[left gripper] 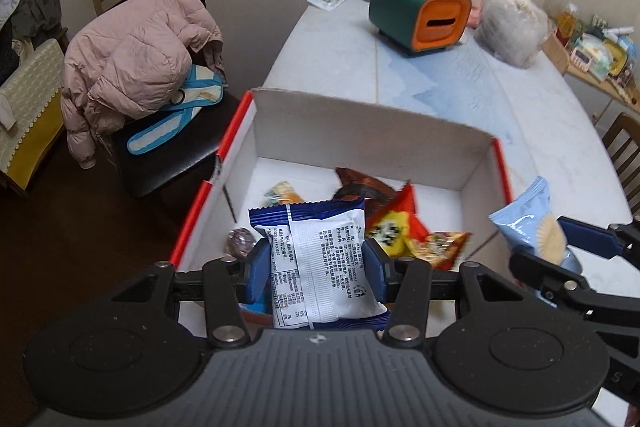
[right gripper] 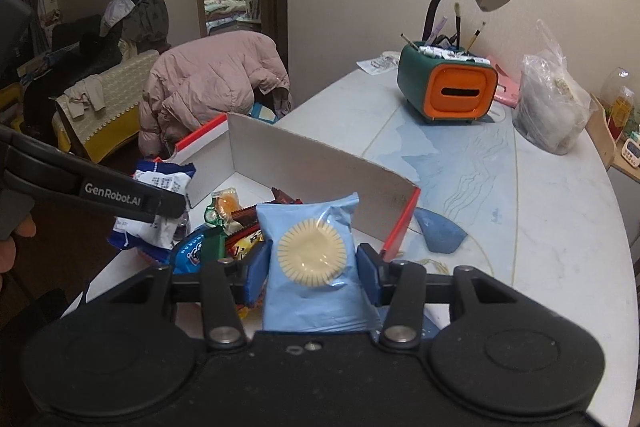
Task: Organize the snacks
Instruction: 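Carry both packets into the red box and open both tools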
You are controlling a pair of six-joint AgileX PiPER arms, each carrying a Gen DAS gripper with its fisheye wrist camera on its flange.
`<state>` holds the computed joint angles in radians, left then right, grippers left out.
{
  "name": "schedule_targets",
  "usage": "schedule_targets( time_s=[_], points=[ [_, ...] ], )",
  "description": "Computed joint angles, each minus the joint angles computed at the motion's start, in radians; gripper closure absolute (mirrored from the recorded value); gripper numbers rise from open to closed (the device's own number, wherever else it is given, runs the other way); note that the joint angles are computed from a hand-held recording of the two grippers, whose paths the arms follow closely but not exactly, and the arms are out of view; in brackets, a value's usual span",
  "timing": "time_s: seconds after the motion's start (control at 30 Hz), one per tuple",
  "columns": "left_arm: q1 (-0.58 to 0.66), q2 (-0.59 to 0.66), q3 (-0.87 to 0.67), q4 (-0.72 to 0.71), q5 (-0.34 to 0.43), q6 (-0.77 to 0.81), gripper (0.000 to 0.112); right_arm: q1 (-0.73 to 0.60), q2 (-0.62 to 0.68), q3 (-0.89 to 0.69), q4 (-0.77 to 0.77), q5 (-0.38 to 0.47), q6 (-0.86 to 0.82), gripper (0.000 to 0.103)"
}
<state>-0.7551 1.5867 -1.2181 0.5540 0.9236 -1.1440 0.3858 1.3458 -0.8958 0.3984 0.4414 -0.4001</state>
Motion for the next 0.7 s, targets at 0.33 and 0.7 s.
schedule_targets(
  time_s=[0.33,0.7],
  points=[
    [0.149,0.079,-0.036,-0.091,-0.081,0.220,0.064,0.119,0.161,-0.082,-0.261,-0.064,0.302,0.057],
    [0.174,0.154,-0.028,-0.144,-0.139,0.274,0.064,0.166,0.259,-0.133,-0.357,-0.060,0.411,0.057]
  ],
)
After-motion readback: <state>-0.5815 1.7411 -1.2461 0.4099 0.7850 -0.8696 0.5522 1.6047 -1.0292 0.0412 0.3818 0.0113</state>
